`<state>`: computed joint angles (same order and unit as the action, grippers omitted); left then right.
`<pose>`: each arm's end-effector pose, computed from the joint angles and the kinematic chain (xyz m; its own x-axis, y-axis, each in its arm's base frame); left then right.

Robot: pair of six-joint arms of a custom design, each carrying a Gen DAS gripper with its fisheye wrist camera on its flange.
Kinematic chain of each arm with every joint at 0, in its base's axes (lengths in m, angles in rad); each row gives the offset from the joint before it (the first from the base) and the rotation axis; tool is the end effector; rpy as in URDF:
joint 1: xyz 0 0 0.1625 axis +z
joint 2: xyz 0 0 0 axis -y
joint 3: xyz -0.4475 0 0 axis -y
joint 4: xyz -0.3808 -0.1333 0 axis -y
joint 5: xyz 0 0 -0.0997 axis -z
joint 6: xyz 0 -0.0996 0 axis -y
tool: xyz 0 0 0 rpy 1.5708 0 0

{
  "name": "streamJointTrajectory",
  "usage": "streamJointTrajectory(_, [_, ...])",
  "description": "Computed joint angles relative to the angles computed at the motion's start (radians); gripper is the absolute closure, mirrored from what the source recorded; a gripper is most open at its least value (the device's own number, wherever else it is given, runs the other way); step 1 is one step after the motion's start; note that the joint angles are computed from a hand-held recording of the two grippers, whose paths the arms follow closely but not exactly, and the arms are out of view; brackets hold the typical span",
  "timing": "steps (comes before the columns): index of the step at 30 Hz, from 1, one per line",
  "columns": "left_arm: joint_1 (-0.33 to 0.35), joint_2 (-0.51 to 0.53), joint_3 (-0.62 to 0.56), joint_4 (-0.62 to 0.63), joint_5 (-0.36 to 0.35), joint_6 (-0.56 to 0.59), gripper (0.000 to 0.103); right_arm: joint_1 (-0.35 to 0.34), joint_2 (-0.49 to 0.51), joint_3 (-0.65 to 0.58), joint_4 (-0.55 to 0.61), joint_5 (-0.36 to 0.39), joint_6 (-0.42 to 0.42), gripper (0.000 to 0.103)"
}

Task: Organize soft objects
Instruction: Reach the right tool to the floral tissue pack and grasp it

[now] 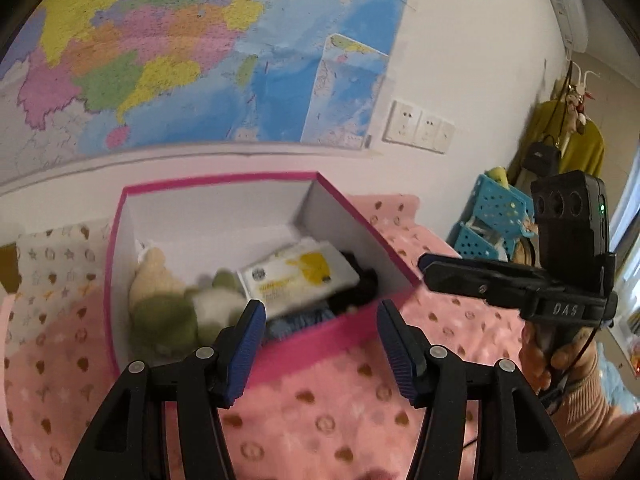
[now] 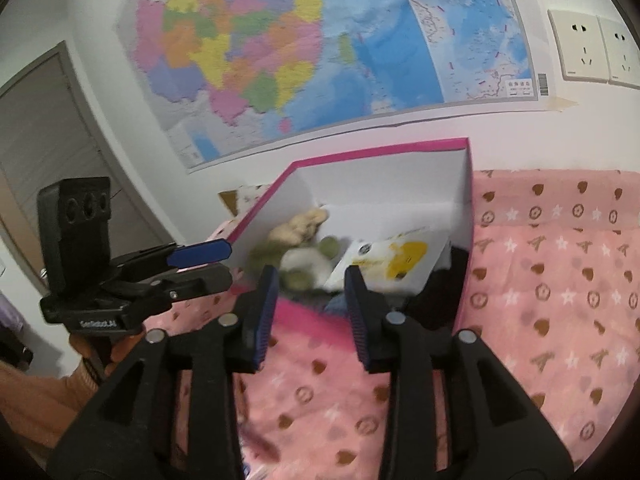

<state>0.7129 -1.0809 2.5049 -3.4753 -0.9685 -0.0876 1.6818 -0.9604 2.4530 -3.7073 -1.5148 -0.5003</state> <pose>-0.1729 -0.4003 0.1540 -0.7929 0.3996 -0.4600 0.6038 0.6173 -0.5044 0.1852 -0.4077 0.1299 -0.8249 -0.5076 0.2487 -0.5519 0.6283 -0.5482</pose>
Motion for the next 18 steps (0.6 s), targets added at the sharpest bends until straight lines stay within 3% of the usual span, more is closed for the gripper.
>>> streamJointTrajectory(4, [-0.03, -0.015, 0.075, -0.014, 0.023, -0.052, 0.044, -0.01, -0.016, 0.072, -0.036, 0.028, -0.014, 0.063])
streamJointTrajectory(8, [-0.04, -0.032, 0.145, -0.033, -0.003, -0.132, 0.044, -0.022, 0.001, 0.137, -0.09, 0.037, -0.024, 0.063])
streamJointTrajectory(11, [-0.076, 0.004, 0.202, -0.084, 0.022, -0.197, 0.044, -0.039, 0.029, 0.171, -0.128, 0.041, -0.018, 0.063])
streamJointTrajectory(18, [-0.149, 0.07, 0.298, -0.149, -0.003, -0.298, 0.044, -0.1, 0.125, 0.226, -0.173, 0.05, -0.007, 0.063])
